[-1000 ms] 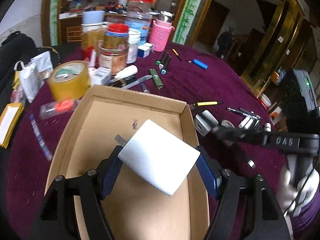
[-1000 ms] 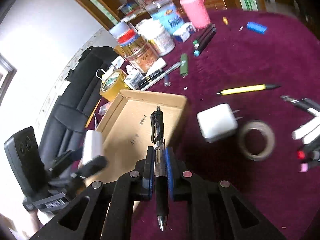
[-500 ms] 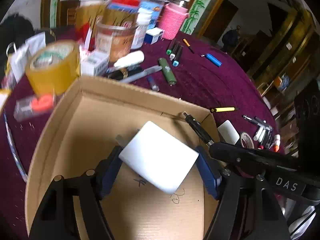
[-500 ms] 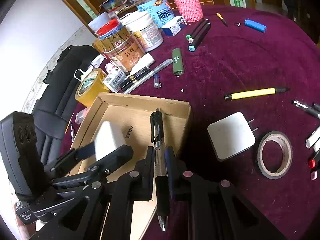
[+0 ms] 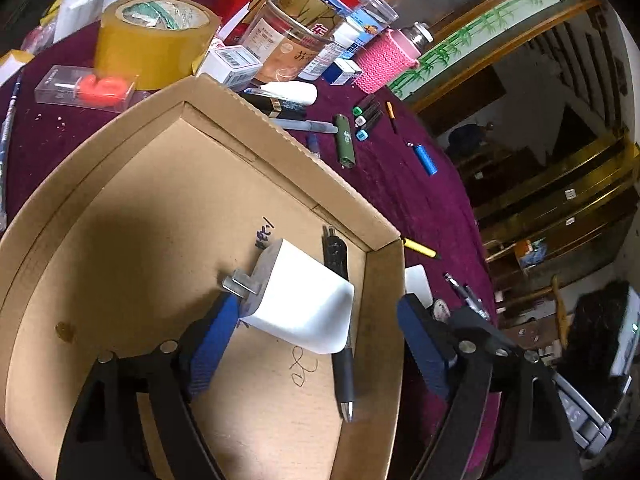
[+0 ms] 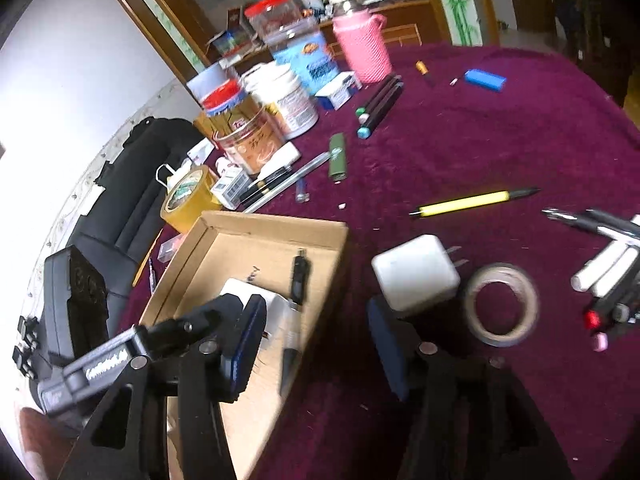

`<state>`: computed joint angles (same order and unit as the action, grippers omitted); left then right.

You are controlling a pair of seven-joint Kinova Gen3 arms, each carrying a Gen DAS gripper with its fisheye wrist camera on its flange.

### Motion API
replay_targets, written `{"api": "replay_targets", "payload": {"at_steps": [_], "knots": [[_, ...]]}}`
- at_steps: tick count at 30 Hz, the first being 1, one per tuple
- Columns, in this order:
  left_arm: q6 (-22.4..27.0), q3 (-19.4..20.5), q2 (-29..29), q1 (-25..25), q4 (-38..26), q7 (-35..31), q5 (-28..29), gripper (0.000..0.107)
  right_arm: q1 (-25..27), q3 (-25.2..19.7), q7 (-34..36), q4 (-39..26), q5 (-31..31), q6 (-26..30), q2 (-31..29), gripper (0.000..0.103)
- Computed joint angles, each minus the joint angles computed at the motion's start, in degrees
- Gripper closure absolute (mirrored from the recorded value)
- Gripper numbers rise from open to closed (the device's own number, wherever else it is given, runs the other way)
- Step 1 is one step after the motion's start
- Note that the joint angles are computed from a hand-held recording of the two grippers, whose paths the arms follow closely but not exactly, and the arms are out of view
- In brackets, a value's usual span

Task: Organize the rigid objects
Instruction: 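Carry the white charger into the cardboard tray while the right gripper places a black pen there, then grasp the second white charger with the left gripper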

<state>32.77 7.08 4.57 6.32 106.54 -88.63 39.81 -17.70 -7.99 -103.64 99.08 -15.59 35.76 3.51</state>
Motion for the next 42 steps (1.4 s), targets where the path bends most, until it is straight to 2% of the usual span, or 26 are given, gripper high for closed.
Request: {"api": "replay_targets", "payload": {"at_steps": [2, 4, 7, 9, 11, 12, 14, 15, 16, 20, 22, 24, 25, 27, 29, 30, 32, 35, 37, 39, 42], "knots": [[-1.8, 1.1, -0.8, 0.7, 0.7, 4.7, -3.5, 0.026, 1.2, 0.3, 1.9, 2.1, -1.7, -0.4, -1.9, 0.046], [-3.2, 1.9, -1.6, 1.8, 1.2, 9.3, -7.7, 0.025, 5.2, -2.3, 3.0, 4.4, -2.2, -1.1, -4.0, 0.045], [-3.6, 8.0, -1.6, -1.6, 0.4, 16.0, -14.7, 0.023, 10.4, -6.5, 1.9, 7.7, 1.0, -2.3, -7.2, 0.044], [-4.8, 7.9, -2.4, -0.1, 0.1, 20.1, -19.3, 0.023, 9.0, -4.8, -0.4, 9.5, 5.1, -2.7, -9.2, 0.043], [-8.0, 4.1, -5.3, 4.8, 1.5, 24.0, -24.0, 0.023, 4.8, -0.4, -3.1, 11.2, 9.3, -3.2, -11.2, 0.042], [-8.5, 3.0, -6.4, 6.9, 1.4, 25.8, -26.3, 0.023, 3.6, 1.5, -4.2, 12.1, 11.5, -3.7, -12.3, 0.040], [-8.3, 3.8, -8.0, 8.5, 0.6, 29.7, -31.0, 0.021, 2.4, 3.7, -7.1, 13.5, 16.0, -5.2, -13.6, 0.031], [-7.0, 5.1, -8.3, 8.9, -1.0, 30.5, -33.3, 0.020, 2.7, 3.8, -8.9, 13.9, 18.0, -5.9, -13.9, 0.025], [-4.8, 5.3, -7.7, 9.9, -3.3, 31.3, -35.6, 0.020, 4.1, 3.0, -11.0, 14.7, 20.2, -7.5, -14.0, 0.025], [4.5, 2.6, -1.5, 20.0, -13.9, 31.6, -45.0, 0.020, 14.5, -4.5, -16.6, 17.5, 29.6, -15.3, -13.0, 0.025], [9.0, 1.8, 2.2, 24.3, -18.8, 34.2, -49.6, 0.020, 19.8, -8.9, -19.1, 18.5, 34.2, -17.2, -12.5, 0.025], [13.4, 4.9, 6.9, 24.5, -24.0, 35.7, -54.3, 0.020, 22.3, -10.7, -23.1, 19.4, 37.7, -18.3, -11.9, 0.025], [15.7, 6.7, 8.7, 24.0, -25.9, 35.3, -55.8, 0.020, 22.0, -10.0, -24.3, 19.3, 38.0, -18.4, -11.0, 0.025], [20.4, 8.1, 13.3, 24.7, -30.9, 31.5, -58.1, 0.020, 19.7, -6.2, -23.8, 20.5, 35.9, -21.4, -11.4, 0.025], [25.0, 5.6, 17.2, 28.0, -35.0, 27.1, -60.6, 0.020, 19.5, -4.5, -19.9, 21.3, 32.2, -23.0, -12.4, 0.023], [27.4, 4.6, 18.8, 29.2, -37.2, 24.8, -61.4, 0.020, 18.4, -3.0, -17.6, 21.7, 29.9, -23.6, -12.5, 0.019], [32.0, 3.9, 21.9, 30.3, -41.7, 20.1, -63.2, 0.020, 14.6, 1.1, -13.0, 21.5, 25.2, -23.7, -12.3, 0.019], [36.5, 4.4, 25.4, 29.1, -46.9, 13.4, -61.9, 0.020, 9.0, 6.9, -6.1, 21.1, 18.3, -22.8, -12.2, 0.019], [37.0, 3.1, 26.9, 30.1, -48.5, 9.9, -61.9, 0.020, 5.0, 11.3, -1.6, 21.0, 13.6, -22.1, -12.3, 0.019], [37.5, 3.0, 28.2, 29.9, -50.4, 5.4, -60.6, 0.020, 4.8, 12.1, 2.6, 21.0, 8.9, -21.6, -12.5, 0.019], [40.4, 2.3, 30.1, 28.5, -54.5, 0.7, -55.9, 0.021, 10.8, 7.8, 8.4, 20.4, 2.1, -20.2, -11.7, 0.017]]}}
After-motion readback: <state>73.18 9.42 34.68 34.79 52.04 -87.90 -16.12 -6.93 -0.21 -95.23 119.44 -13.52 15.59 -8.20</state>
